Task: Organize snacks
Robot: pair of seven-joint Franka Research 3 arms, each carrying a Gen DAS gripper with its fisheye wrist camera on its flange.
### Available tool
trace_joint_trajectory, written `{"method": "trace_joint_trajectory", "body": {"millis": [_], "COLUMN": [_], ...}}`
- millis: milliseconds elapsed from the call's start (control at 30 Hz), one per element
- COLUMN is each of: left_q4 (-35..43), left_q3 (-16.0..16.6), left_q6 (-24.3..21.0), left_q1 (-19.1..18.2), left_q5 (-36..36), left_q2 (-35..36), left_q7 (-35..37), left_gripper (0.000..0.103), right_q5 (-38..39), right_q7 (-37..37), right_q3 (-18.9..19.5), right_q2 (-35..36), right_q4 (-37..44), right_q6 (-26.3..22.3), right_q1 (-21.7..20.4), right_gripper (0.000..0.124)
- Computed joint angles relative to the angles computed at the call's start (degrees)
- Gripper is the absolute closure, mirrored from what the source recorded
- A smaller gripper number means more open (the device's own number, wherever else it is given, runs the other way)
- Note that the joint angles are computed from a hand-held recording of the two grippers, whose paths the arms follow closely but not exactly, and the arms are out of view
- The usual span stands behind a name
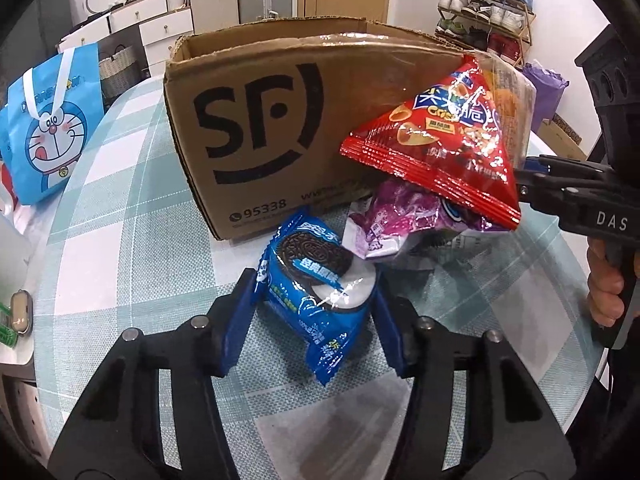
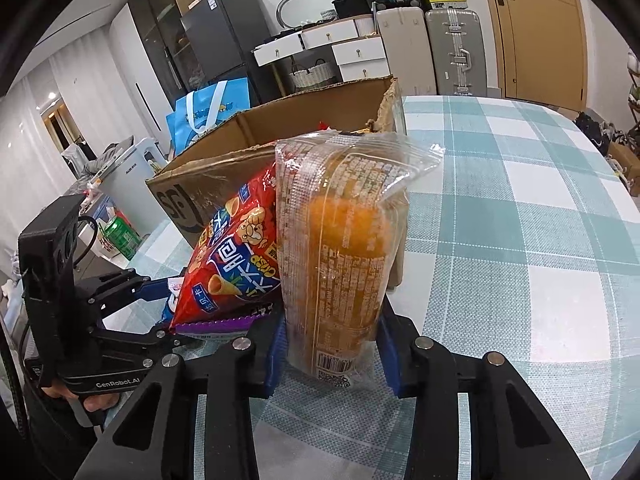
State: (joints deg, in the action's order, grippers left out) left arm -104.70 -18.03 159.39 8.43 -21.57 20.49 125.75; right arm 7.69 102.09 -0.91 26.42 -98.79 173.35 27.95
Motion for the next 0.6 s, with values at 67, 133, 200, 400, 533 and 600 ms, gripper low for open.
{"method": "trace_joint_trajectory", "body": {"millis": [67, 133, 200, 400, 533, 600], "left_q4": [-0.61, -0.8, -1.06, -2.37, -3.38, -3.68], "left_q3": [-0.49, -0.75, -1.0, -1.8, -1.67, -1.3], "left_q6": [0.53, 0.79, 1.08, 2.33, 2.56, 2.6], "left_q1": [0.37, 0.62, 0.91, 1.75, 1.69, 1.47], "left_q5": [-0.85, -1.51, -2.27, -6.18, -9.13, -10.66], "left_q2": [-0.47, -0.71, -1.07, -2.91, -4.81, -5.65], "left_q7": [0.58, 1.17, 1.97, 4.96, 6.76, 7.71], "left_gripper": [0.051, 0.051, 0.051, 0.051, 0.051, 0.051], "right_q5": [-0.02, -0.19, -0.4, -0.43, -0.48, -0.58], "right_q7": [0.13, 0.2, 0.46, 0.48, 0.23, 0.2], "right_q3": [-0.25, -0.55, -1.04, -1.3, -1.34, -1.57], "right_q2": [-0.17, -0.47, -0.78, -1.75, -2.15, -2.5], "right_q4": [-0.27, -0.59, -0.95, -2.0, -2.47, -2.98], "right_q6": [0.58, 1.02, 1.57, 2.68, 3.35, 3.85], "right_q1": [0.13, 0.37, 0.76, 1.03, 1.28, 1.63], "right_gripper": [0.085, 0.085, 0.085, 0.086, 0.086, 0.086]}}
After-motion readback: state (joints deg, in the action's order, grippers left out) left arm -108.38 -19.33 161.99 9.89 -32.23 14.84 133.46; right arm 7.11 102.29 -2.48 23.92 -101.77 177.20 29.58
